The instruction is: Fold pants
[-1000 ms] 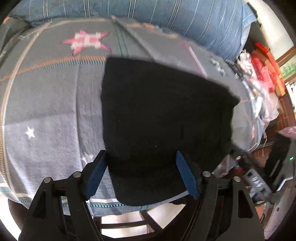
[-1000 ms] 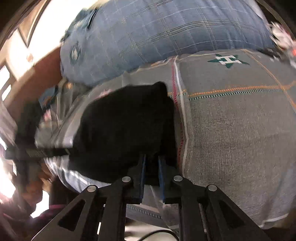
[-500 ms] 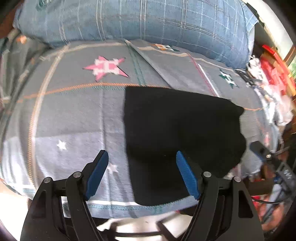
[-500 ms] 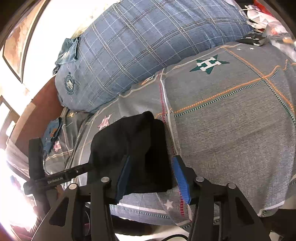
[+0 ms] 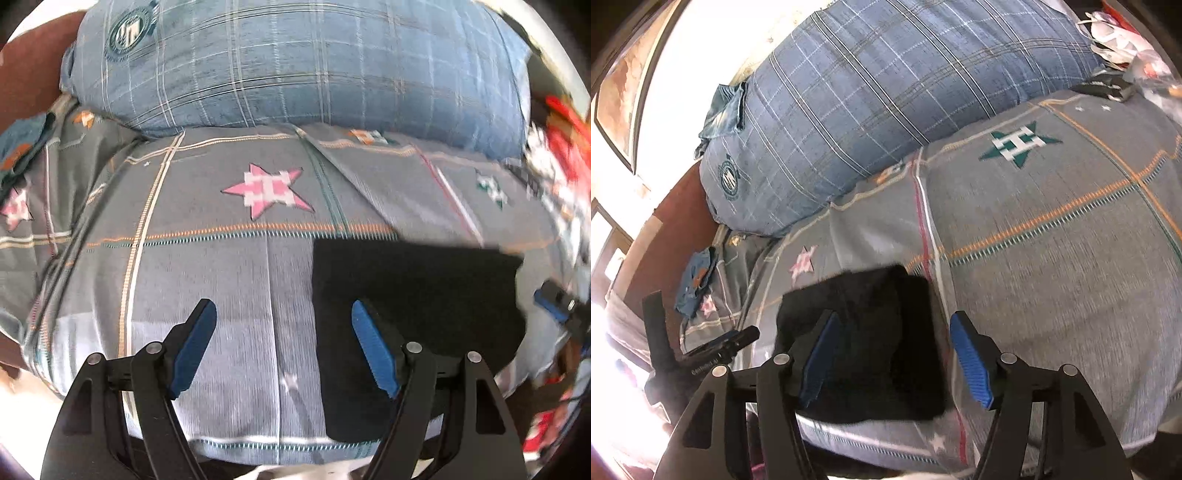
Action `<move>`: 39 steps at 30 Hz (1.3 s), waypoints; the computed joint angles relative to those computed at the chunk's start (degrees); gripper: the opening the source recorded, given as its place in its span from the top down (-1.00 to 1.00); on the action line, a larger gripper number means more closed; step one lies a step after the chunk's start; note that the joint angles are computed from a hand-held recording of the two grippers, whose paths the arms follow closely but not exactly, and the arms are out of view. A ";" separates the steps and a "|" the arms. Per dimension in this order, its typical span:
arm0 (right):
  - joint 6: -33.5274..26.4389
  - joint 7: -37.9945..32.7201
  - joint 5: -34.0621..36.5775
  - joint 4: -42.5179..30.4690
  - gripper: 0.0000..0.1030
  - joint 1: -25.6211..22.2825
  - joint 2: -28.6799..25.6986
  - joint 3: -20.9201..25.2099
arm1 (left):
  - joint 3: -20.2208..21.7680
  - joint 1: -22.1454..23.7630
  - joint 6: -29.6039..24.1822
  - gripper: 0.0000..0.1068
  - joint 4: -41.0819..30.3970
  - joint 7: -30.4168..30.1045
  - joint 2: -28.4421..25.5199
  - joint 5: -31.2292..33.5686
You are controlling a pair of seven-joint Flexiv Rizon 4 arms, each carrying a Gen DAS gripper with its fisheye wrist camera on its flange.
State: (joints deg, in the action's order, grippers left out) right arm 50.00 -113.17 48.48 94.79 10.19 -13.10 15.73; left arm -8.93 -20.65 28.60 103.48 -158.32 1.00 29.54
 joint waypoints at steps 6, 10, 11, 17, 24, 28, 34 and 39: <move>2.14 -0.20 -2.33 -3.70 -0.31 2.31 -4.28 0.91 | 2.84 3.25 11.00 -0.43 3.59 5.15 -2.51 -11.25; 1.83 -2.68 -5.42 -6.13 0.75 2.83 -6.59 2.34 | 3.02 3.40 15.87 -0.23 2.61 10.48 -5.94 -16.61; 2.15 -3.74 -4.94 -6.48 0.75 2.42 -6.49 2.94 | 3.14 3.39 18.04 -0.21 2.61 11.66 -6.43 -18.16; 7.02 0.93 -15.07 -5.52 0.75 6.69 -8.90 0.65 | 4.51 1.85 13.19 -0.21 -4.85 12.43 -12.63 -16.15; 3.74 -0.49 -7.88 -5.07 0.55 -0.35 -6.55 5.08 | 5.83 0.58 16.01 -0.21 0.14 11.30 -6.34 -15.33; -2.19 -2.30 -3.04 -2.27 0.17 -2.53 -2.98 4.64 | 5.16 1.60 21.64 -0.37 8.50 12.11 -1.53 -19.94; -0.96 -3.90 -3.80 2.83 0.13 0.89 -0.83 2.10 | 2.90 1.32 28.56 -0.38 16.48 14.57 -2.37 -30.22; 1.72 -11.47 -4.76 5.37 0.70 2.24 3.86 2.16 | 1.70 0.43 29.62 -0.36 15.48 16.53 -2.73 -33.74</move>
